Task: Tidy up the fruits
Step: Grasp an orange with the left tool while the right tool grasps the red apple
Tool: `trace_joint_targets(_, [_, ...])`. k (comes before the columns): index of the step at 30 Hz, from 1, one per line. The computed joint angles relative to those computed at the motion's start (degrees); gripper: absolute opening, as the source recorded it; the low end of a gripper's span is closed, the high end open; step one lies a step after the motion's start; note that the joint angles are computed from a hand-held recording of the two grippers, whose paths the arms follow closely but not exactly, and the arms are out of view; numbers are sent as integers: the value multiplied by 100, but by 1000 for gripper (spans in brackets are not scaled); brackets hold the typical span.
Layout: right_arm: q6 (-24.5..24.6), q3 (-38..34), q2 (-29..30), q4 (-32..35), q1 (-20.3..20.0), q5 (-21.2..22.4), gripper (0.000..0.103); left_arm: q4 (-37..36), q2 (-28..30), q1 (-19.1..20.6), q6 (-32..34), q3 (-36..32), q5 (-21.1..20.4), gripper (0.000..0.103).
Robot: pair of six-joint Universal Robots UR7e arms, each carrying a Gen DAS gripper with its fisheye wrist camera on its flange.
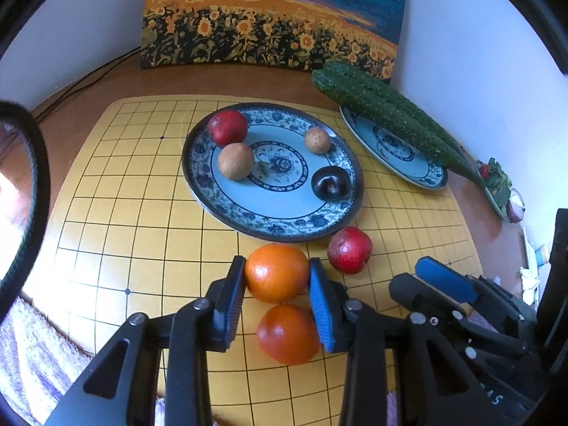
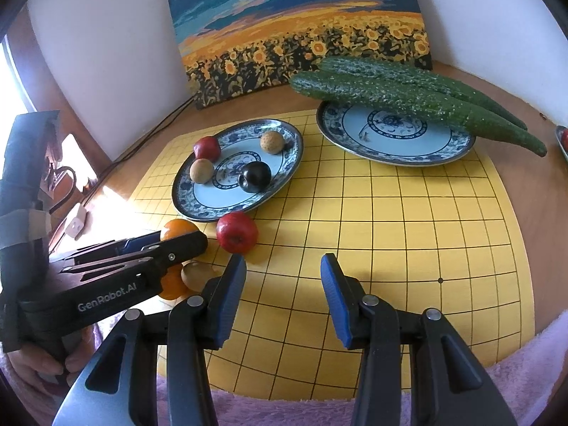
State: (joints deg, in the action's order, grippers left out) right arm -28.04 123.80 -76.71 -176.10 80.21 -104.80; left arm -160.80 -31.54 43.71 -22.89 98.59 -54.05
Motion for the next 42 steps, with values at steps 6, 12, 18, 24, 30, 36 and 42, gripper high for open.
trace_joint_targets(6, [18,0,20,8,34,-17,45,-224,-147,-38,-52,199,96,36])
trace_joint_targets(12, [49,-63,103,57,105,-87,45,-266,-273,-23,-79,285,297,36])
trace_joint_targets(18, [98,-131,223,70,213,-157,45,-253,-367,40,-148,369,382,36])
trace_joint_targets(24, [198,-204,340,56,279,-211,45,-322,-456,76,-167,532,391,36])
trace_joint_targets(30, [256,-296,435,85,316,-244,45,-426,-511,90,-162,609,392,36])
trace_joint_targets(36, [307,-373,524,132,310,-231,45,-459,-527,95,-174,635,403,36])
trace_joint_targets(42, [302,-392,593,60,324,-260,45,-447,-529,116,-195,633,376,36])
